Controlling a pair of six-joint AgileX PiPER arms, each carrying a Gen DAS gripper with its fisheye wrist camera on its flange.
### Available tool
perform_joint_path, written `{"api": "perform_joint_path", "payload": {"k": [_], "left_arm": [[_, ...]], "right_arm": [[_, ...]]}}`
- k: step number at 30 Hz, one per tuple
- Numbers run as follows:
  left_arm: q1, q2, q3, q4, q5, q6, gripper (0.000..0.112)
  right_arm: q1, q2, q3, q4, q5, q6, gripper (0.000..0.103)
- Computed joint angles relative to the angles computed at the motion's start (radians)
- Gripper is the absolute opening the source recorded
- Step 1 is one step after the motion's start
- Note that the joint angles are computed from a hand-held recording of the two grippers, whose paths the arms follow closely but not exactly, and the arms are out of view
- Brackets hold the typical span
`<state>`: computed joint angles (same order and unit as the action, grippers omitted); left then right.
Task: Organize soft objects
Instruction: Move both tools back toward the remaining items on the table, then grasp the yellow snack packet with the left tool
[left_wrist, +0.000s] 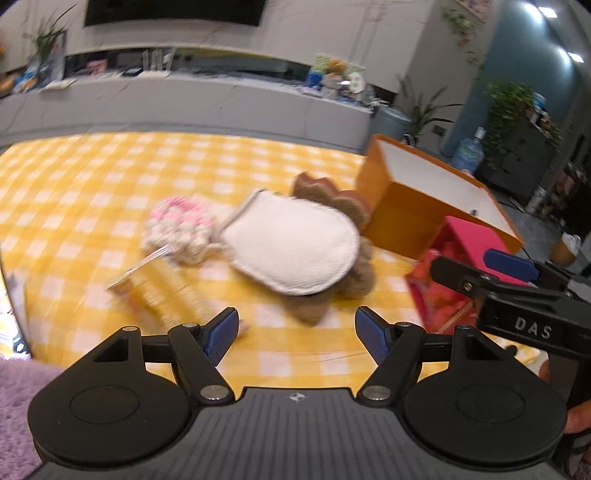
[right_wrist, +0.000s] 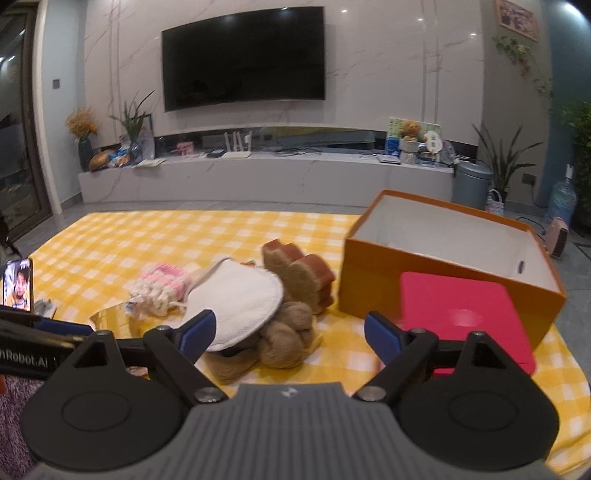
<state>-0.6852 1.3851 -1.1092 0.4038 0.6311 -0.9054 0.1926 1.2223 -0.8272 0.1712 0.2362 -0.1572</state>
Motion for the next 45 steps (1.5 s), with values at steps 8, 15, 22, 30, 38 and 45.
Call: {"api": "perform_joint_path", "payload": {"k": [8,15,22,30,38,45], "left_arm": [[0.097,-0.004,0.017,-0.082,0.045,0.056,0.085],[0.215,0.093,-0.06,-0.215,0.129,0.045,0.087],[0.229,0.212,-0.172,-0.188,0.205,-0.015,0.087],[0.197,0.332,-0.275,-0.102,0.287,-0.071,0.086],[0.154,0.37,-0.305,-0.002,0.343,-0.092,0.063],[0.132,0.278,-0.187,0.062,0.182,-0.117,0.051]], "right_arm": [[0.08,0.089,-0.03,-0.187,-0.014,0.174,0.086],[0.092,0.172,-0.067,-0.134,-0.013,0.109,0.086],[0.072,0.235,-0.102,0.054,-0.015,-0.079,0.086],[0.049,0.296,-0.141,0.169,-0.025,-0.22,0.086],[0.053,0.365,-0.211,0.196,-0.023,-0.299,0.091],[0.067,0.412,-0.273,0.179,0.001,-0.341,0.094]]}}
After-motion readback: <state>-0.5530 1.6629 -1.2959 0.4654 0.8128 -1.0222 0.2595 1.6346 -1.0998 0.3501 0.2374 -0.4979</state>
